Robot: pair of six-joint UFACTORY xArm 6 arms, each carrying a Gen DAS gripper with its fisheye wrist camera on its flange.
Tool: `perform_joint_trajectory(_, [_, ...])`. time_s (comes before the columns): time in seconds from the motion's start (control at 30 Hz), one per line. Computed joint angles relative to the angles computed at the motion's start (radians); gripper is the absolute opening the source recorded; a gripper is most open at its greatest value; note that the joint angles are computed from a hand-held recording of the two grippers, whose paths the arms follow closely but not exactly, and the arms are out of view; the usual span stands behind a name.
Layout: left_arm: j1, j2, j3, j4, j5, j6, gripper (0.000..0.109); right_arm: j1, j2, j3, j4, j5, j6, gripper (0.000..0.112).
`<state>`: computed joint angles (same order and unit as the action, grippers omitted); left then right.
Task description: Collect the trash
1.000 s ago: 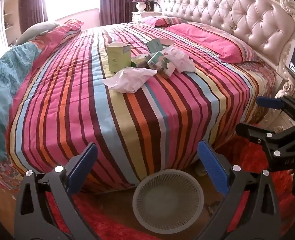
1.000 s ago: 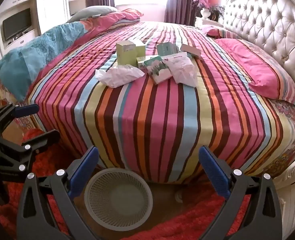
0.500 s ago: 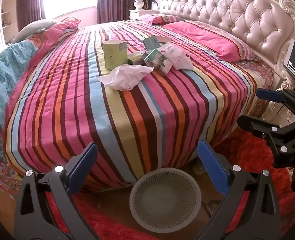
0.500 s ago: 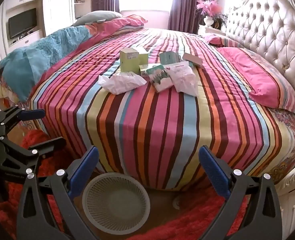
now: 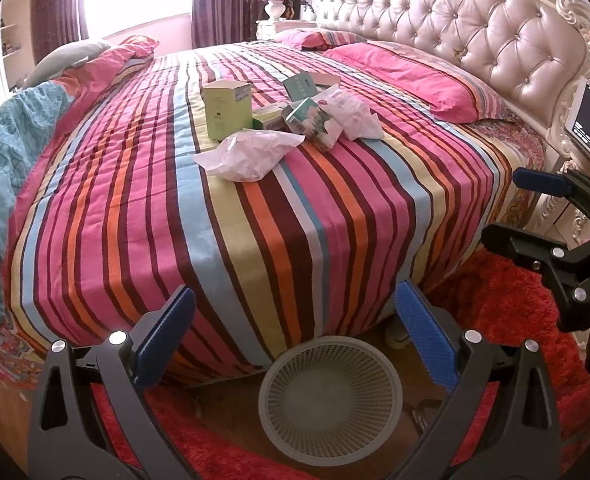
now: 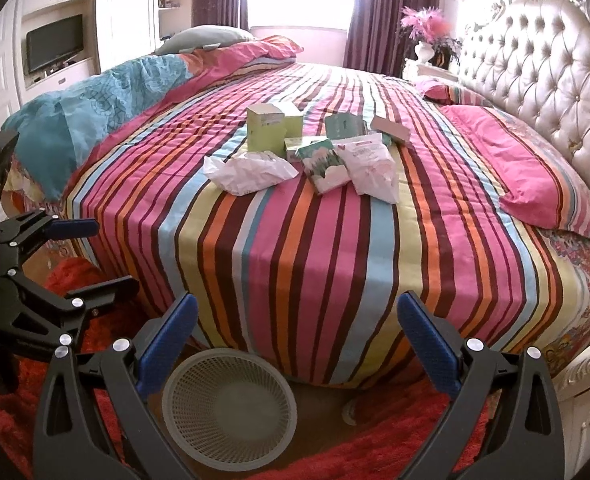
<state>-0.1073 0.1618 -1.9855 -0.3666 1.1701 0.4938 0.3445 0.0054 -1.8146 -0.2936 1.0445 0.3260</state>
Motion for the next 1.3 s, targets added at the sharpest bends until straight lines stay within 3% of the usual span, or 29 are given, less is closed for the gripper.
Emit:
perform_joint_trajectory(0.63, [0.001, 0.004, 0.001, -0.012, 0.013, -0.011, 0.097, -0.012, 0.002, -0.002, 0.027, 0.011, -0.012, 0.096])
perform_joint_trajectory(0.9, [0.024, 0.045, -0.075, -0.028, 0.054, -0.003, 0.097, -0.014, 0.000, 0.004, 0.032, 0.010, -0.009, 0.096])
perform_joint_trajectory(1.3, [0.019, 0.026, -0.043, -0.029, 0.034, 0.009, 0.097, -0.011, -0.003, -0.001, 0.026, 0.013, -0.017, 0.096])
